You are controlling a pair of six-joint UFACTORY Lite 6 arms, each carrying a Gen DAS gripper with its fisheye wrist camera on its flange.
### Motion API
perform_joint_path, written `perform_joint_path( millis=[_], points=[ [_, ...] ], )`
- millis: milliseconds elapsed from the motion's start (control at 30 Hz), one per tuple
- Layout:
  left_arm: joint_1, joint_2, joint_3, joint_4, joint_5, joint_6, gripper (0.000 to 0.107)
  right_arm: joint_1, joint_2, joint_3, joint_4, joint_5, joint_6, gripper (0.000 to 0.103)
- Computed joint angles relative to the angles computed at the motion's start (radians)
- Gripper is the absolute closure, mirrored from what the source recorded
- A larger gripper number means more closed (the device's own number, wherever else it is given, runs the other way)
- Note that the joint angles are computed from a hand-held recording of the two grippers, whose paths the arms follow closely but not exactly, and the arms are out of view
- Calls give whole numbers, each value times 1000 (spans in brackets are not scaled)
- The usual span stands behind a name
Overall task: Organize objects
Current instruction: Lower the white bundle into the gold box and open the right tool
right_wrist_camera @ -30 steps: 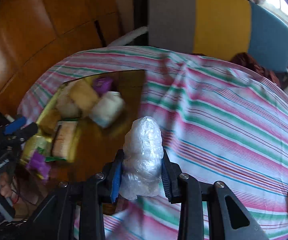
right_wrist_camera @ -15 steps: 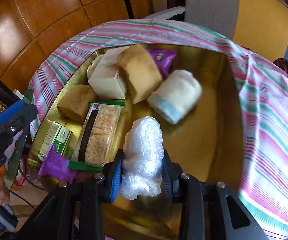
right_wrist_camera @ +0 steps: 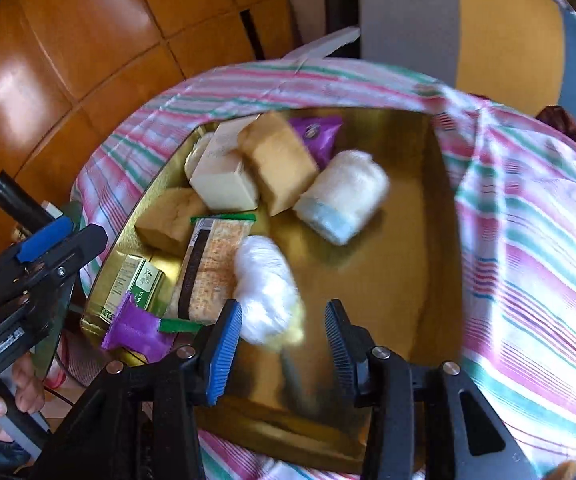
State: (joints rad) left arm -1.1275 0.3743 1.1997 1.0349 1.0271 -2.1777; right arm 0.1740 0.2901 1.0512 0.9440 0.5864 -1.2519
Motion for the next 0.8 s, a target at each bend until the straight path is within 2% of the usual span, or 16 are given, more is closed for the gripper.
perform_joint_path(
  millis=[133, 400, 667, 800],
  points=[
    [-17, 31, 55, 3, 32, 36, 34, -66, -39, -14, -19, -14, 2, 59],
    [-55, 129, 215, 5, 89, 146, 34, -326, -88, -43, -70, 39, -23, 59],
    [-69, 247, 408, 7, 105, 281, 34, -537, -32, 55, -149, 65, -8, 59],
    [-69, 316, 516, 3, 105, 356, 34, -643, 25, 143, -175, 112, 3, 59]
  ],
)
